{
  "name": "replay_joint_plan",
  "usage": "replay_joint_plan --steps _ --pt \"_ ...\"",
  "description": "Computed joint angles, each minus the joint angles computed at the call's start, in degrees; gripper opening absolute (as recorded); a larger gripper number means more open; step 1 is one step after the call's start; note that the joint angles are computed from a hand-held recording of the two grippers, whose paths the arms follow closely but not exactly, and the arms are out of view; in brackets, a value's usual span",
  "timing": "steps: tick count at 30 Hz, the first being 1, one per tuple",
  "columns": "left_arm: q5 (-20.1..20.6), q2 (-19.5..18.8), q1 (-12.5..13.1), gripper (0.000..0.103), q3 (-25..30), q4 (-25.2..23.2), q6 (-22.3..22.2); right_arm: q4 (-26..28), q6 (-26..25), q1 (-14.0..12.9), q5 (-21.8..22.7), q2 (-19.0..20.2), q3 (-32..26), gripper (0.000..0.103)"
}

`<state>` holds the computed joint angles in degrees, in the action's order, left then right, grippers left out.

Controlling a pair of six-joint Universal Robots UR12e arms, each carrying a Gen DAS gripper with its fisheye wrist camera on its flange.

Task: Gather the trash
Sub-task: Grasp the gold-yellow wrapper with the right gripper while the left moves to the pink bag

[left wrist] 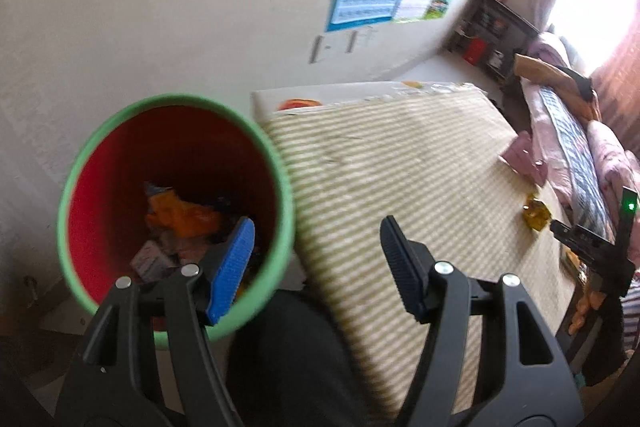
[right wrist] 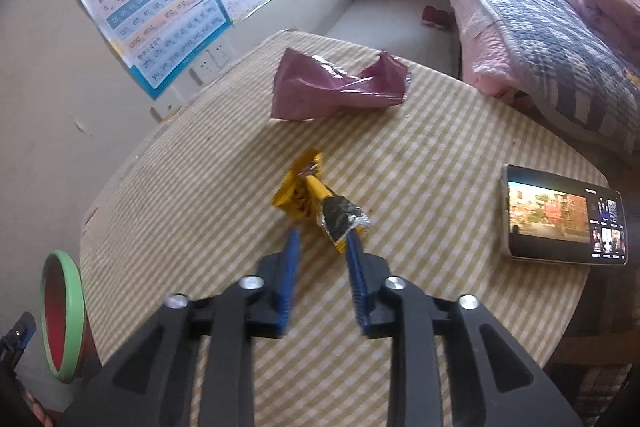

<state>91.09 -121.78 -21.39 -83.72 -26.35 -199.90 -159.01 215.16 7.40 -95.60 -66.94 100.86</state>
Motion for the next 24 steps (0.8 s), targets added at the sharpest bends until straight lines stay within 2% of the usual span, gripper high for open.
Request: replay_joint_plan --steps 2,4,5,7,8,9,11,12,14,18,21,24 --pt "-0.2 -0.5 -0.6 0.063 0.9 -0.5 0.8 -0.9 1.0 -0.3 -0.6 0.1 0.2 0.052" --pt "-0.2 -1.0 -1.1 0.063 1.8 -1.5 1.6 -0.5 0.9 -0.8 0.0 0.7 -0.6 0.053" --pt "-0.2 -1.3 -1.3 0.063 2.1 -2.0 2.0 0.0 0.4 -1.0 0.5 1.1 -1.1 0.057" --pt "-0.5 -1.8 -1.7 0.063 3.1 -3.2 2.4 2.6 -2.2 -1.0 0.6 2.6 -3.2 0.057" --pt "-0.8 -2.0 -1.9 0.063 3.5 -3.6 2.4 3.3 -3.0 -1.1 0.6 3.1 -3.7 0.052" --pt "-1.1 -2.2 -2.1 0.063 3.9 -3.8 2.5 3.8 -3.8 -1.2 1.3 3.7 -4.2 0.035" --pt "-1.5 -3.1 -2.7 0.063 5.6 -4.5 3.8 3.2 -4.2 -1.6 3.4 4.1 -4.2 0.027" --pt "-1.7 -3.5 -3.0 0.063 6.3 -4.7 4.5 1.7 -4.2 -1.8 4.4 3.8 -3.6 0.013" --pt "-3.0 -5.0 -3.7 0.063 8.9 -5.8 6.2 -1.9 -3.3 -2.2 6.9 2.6 -1.5 0.011" --pt "-6.9 -9.1 -5.0 0.063 15.9 -8.3 9.3 -7.7 -1.3 -2.2 8.1 -0.6 3.3 0.011" --pt "-10.0 -13.7 -6.2 0.07 23.4 -10.4 11.5 -9.9 0.0 -1.4 6.5 -2.8 6.8 0.011" --pt "-12.2 -19.5 -7.5 0.071 33.8 -14.9 12.4 -10.0 2.0 -1.5 5.8 -3.8 8.9 0.012"
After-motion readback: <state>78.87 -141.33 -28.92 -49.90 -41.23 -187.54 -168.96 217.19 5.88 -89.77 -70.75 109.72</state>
